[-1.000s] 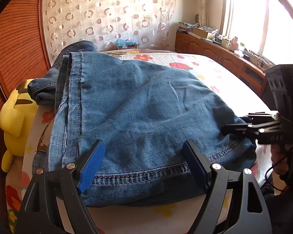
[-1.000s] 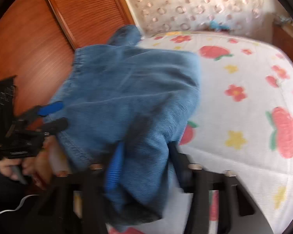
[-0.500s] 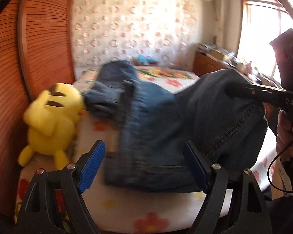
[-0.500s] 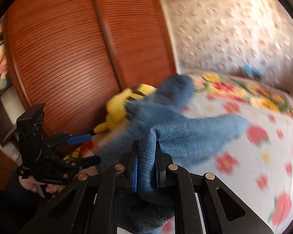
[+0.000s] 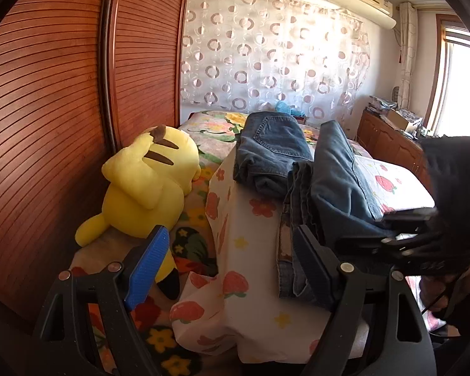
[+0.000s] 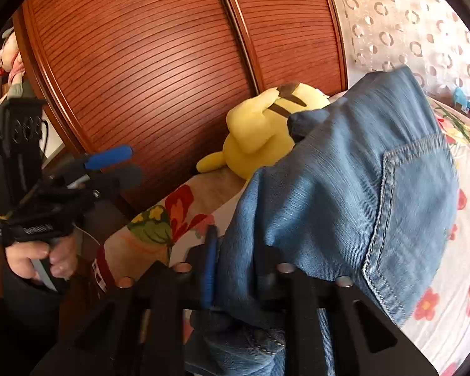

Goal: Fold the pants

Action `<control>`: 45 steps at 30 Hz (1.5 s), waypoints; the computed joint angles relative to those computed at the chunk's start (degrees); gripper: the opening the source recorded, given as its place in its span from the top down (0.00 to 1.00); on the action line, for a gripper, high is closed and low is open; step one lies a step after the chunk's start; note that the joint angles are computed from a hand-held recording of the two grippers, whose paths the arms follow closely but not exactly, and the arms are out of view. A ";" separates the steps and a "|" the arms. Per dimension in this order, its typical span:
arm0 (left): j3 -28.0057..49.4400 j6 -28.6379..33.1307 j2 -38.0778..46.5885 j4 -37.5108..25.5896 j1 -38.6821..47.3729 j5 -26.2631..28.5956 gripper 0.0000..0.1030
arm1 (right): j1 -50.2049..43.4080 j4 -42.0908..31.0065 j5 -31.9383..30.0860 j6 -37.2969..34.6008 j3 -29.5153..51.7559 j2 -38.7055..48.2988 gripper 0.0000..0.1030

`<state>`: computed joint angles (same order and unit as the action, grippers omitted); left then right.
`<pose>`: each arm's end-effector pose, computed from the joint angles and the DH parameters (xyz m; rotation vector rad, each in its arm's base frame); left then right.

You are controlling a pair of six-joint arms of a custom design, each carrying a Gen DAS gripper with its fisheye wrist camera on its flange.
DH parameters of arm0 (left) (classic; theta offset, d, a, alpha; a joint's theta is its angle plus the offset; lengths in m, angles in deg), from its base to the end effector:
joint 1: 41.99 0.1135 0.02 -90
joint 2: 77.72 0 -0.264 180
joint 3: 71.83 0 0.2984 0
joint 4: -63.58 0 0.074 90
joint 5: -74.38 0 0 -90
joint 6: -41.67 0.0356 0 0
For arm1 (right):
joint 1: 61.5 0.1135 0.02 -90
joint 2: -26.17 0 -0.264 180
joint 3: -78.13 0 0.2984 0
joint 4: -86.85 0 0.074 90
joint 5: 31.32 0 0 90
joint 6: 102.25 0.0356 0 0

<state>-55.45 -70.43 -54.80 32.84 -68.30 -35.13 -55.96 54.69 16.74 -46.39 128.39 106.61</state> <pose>0.1477 -0.0598 0.1172 -0.1052 2.1777 -0.1007 0.2771 0.0508 0.1348 -1.0294 2.1846 0.7467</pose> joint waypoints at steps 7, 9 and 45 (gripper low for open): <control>3.34 -0.82 8.47 6.87 -6.26 -1.18 0.20 | -12.07 -6.92 -6.76 -3.05 1.39 -11.07 0.36; 4.33 -1.15 11.24 9.38 -7.71 -0.35 0.20 | -14.96 -5.31 -5.72 -2.50 2.39 -10.21 0.32; -1.72 -9.89 27.11 35.16 -6.26 14.66 0.81 | -10.06 13.61 -4.97 11.42 9.11 9.02 0.81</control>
<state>-57.16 -80.32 -27.70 68.00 -74.56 -20.47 -66.03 68.29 11.77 -34.97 137.49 115.63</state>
